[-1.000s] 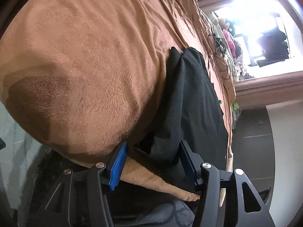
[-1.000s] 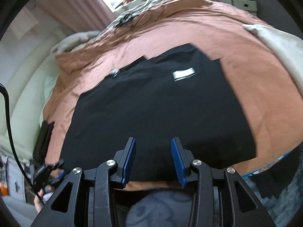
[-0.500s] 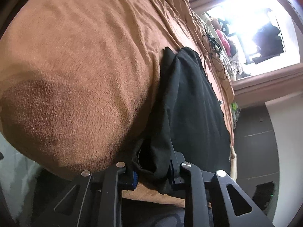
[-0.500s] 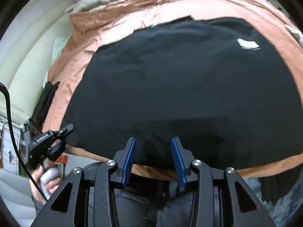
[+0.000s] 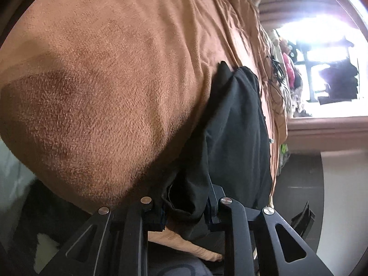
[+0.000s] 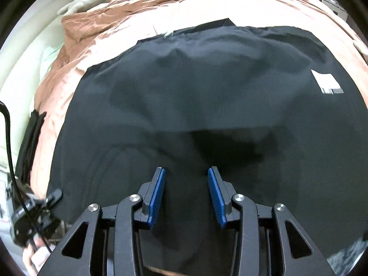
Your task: Fold large clothes
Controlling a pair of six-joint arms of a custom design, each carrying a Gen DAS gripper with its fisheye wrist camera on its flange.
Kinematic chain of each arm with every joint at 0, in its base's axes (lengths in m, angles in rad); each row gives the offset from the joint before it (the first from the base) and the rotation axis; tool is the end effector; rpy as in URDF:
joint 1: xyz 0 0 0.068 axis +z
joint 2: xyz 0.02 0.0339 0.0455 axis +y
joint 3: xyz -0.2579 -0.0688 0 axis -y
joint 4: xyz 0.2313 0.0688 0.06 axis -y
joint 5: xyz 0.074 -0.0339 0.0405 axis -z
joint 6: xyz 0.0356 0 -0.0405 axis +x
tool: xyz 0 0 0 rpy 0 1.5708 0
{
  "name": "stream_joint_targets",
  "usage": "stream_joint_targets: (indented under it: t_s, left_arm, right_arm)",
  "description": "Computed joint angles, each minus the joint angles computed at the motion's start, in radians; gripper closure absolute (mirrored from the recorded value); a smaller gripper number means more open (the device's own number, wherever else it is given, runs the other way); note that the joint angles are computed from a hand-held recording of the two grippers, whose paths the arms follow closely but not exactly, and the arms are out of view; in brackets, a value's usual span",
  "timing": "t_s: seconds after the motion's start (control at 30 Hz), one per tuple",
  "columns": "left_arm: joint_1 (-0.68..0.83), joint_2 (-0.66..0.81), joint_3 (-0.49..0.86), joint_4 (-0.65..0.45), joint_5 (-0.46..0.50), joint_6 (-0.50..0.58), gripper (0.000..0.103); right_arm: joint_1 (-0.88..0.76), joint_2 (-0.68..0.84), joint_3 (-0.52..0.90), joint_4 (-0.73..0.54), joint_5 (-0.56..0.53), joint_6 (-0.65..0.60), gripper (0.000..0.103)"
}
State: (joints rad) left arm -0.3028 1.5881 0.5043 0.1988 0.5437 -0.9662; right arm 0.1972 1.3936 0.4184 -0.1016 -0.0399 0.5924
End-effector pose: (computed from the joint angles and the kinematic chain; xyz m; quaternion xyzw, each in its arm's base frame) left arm 0.2349 -0.0927 0.1142 -0.2101 0.8871 -0.3956 0.1109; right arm 0.2017 0.0417 0.1131 0.1855 0.9516 0.1119 0.2182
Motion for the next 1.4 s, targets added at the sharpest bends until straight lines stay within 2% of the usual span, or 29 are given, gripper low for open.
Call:
stream_joint_targets:
  t_s: [0.13, 0.47, 0.63, 0.73, 0.8, 0.83, 0.93, 1.03, 1.2, 1.4]
  left_arm:
    - [-0.028, -0.027, 0.009, -0.034, -0.048, -0.027, 0.079]
    - [-0.076, -0.04, 0.008, -0.033, -0.118, -0.082, 0.079]
    - [-0.079, -0.039, 0.018, -0.048, -0.113, -0.092, 0.078]
    - [-0.082, -0.001, 0.055, -0.063, -0.089, -0.056, 0.075]
    - [-0.076, 0.026, 0.058, -0.036, -0.064, -0.059, 0.075]
    - [-0.068, 0.036, 0.051, -0.009, -0.052, -0.074, 0.075]
    - [-0.072, 0.037, 0.048, 0.01, -0.06, -0.071, 0.075]
    - [-0.084, -0.006, 0.029, 0.019, -0.079, -0.064, 0.087]
    - [-0.082, -0.084, 0.022, 0.019, -0.058, -0.059, 0.092]
    - [-0.112, -0.165, 0.05, -0.007, -0.066, -0.057, 0.094]
  right_arm:
    - [-0.048, 0.116, 0.093, 0.019, -0.004, -0.036, 0.064]
    - [-0.132, 0.324, 0.313, 0.005, -0.001, -0.069, 0.064]
    - [-0.149, 0.404, 0.406, -0.002, 0.005, -0.084, 0.064]
    - [-0.167, 0.446, 0.458, -0.015, -0.008, -0.096, 0.064]
    - [-0.177, 0.453, 0.48, -0.032, -0.023, -0.099, 0.064]
    - [-0.18, 0.439, 0.479, -0.042, -0.031, -0.1, 0.065]
    - [-0.179, 0.363, 0.422, -0.04, -0.055, -0.104, 0.077]
    - [-0.163, 0.238, 0.313, -0.03, -0.071, -0.111, 0.084]
    - [-0.141, 0.023, 0.124, -0.046, -0.106, -0.102, 0.084]
    - [-0.095, -0.155, -0.047, -0.061, -0.137, -0.066, 0.084]
